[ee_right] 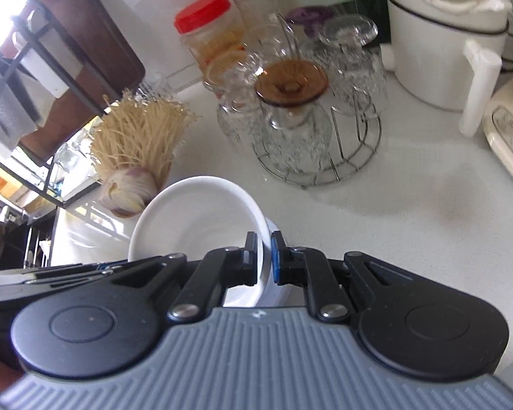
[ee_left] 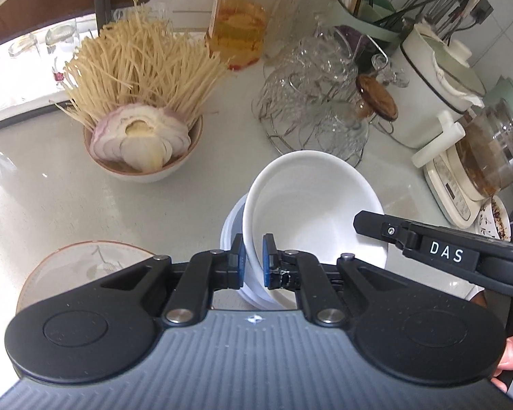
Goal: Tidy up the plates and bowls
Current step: 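Lower the white bowl into the plastic bowls and open both grippers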
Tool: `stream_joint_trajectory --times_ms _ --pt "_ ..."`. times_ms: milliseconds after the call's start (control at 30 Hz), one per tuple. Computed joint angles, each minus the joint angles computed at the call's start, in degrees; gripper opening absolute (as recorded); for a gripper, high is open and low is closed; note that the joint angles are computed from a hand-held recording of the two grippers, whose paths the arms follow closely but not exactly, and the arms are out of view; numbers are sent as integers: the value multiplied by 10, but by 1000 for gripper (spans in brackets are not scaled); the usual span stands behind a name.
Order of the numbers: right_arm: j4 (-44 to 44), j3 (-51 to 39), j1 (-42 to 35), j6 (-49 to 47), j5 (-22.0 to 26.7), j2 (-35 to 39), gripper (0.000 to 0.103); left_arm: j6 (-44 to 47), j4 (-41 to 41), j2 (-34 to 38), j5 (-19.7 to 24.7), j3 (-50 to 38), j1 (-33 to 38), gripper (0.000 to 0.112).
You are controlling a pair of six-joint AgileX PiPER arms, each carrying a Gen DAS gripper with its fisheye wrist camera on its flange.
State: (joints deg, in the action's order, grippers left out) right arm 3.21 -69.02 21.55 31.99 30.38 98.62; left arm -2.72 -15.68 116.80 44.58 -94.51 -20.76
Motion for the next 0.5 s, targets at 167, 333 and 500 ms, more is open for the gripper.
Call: stream_joint_trajectory --times_ms 167,333,500 --pt "44 10 -8 -30 -14 6 12 -2 -5 5 8 0 6 10" --pt "28 6 -1 -18 -22 9 12 0 -4 6 12 -3 9 11" --pt "11 9 1 4 -35 7 19 -4 4 1 10 -1 9 40"
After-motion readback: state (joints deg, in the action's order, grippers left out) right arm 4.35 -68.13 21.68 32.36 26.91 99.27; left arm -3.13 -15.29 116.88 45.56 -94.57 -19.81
